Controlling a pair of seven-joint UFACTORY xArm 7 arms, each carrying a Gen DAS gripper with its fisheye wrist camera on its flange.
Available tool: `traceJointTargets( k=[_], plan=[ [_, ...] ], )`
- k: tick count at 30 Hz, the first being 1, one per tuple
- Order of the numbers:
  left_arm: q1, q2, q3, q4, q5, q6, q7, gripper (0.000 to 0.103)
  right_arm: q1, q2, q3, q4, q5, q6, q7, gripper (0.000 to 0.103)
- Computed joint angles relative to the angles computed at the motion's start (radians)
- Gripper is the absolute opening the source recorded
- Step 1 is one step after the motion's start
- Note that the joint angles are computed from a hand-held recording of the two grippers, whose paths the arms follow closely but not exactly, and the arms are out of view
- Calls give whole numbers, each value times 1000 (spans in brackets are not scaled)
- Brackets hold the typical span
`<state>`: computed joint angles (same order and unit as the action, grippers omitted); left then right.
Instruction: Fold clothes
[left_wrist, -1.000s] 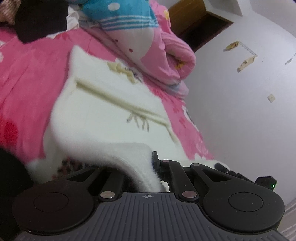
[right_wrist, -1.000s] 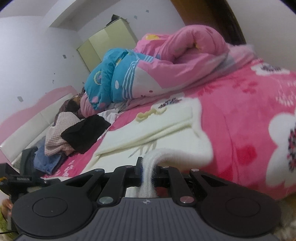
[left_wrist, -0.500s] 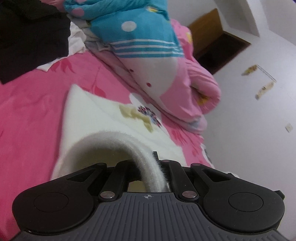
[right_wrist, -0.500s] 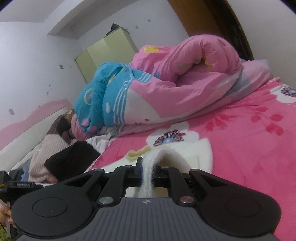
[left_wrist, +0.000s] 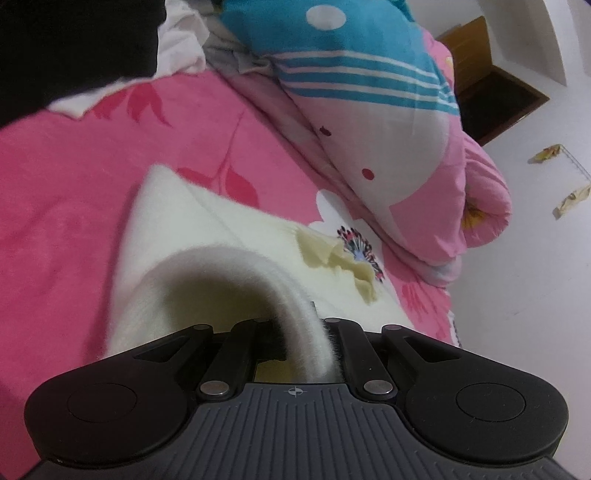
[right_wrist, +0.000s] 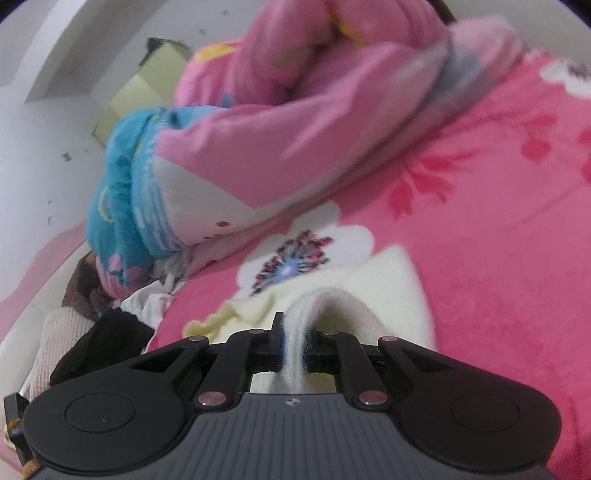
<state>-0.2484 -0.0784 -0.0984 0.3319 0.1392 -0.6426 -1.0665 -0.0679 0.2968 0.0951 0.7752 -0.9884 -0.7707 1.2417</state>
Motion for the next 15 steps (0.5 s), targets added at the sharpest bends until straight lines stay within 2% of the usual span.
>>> traceJointTargets(
  k=[4,7,10,12,15],
  plan=[
    [69,85,73,17,259,-155,-233,8,-38,81,8,66,-78,-38,116,8],
    [140,169,71,22,347,-330,-355,11,-60,133,6,112,-127,-92,215,9],
    [178,257,40,21,327,-502,-429,18,-75,199,0,133,-104,-186,282,17],
    [188,308,18,21,286,-610,-456,30,-86,249,0,140,-71,-252,319,17],
    [189,335,0,19,221,-687,-464,42,-95,301,-5,144,-32,-326,360,18]
  ],
)
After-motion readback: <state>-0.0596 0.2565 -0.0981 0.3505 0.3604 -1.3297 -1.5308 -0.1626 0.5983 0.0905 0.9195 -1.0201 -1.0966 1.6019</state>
